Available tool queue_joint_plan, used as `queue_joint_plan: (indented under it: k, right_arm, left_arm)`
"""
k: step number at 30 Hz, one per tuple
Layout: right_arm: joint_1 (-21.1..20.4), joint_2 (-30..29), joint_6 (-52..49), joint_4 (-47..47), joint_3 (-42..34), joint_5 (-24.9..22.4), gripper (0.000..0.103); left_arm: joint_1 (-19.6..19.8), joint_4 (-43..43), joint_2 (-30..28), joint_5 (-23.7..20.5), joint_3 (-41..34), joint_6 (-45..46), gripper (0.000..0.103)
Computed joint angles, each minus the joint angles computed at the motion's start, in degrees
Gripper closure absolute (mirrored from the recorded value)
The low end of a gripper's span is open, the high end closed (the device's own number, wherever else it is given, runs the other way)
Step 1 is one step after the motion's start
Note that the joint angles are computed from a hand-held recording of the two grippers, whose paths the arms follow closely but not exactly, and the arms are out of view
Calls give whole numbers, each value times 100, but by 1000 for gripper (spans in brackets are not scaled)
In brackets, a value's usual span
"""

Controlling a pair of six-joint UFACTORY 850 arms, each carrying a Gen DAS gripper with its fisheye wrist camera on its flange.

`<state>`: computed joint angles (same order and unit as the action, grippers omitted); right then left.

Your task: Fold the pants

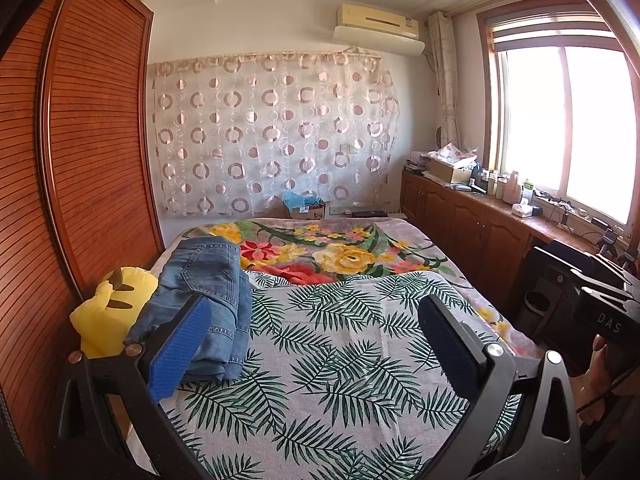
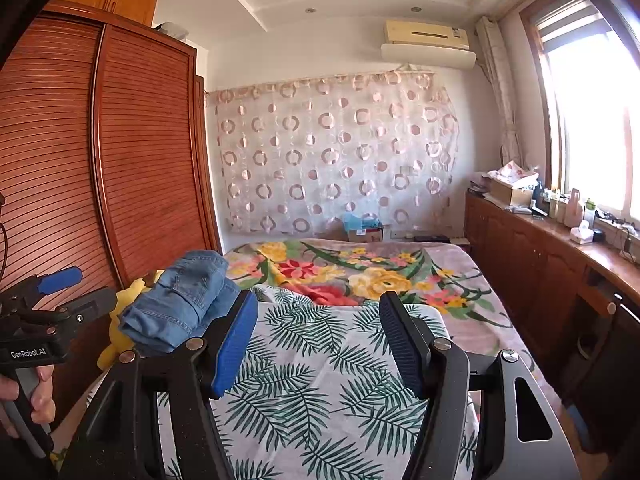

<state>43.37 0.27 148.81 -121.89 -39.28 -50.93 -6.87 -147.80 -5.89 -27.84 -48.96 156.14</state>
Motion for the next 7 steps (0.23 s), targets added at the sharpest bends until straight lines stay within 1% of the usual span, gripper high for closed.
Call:
queue_joint_plan:
  k: [7]
  right_arm:
    - [67,-35,-25,54,-21,-64,38]
  left_arm:
    - [-3,-8,2,0,5,5,0]
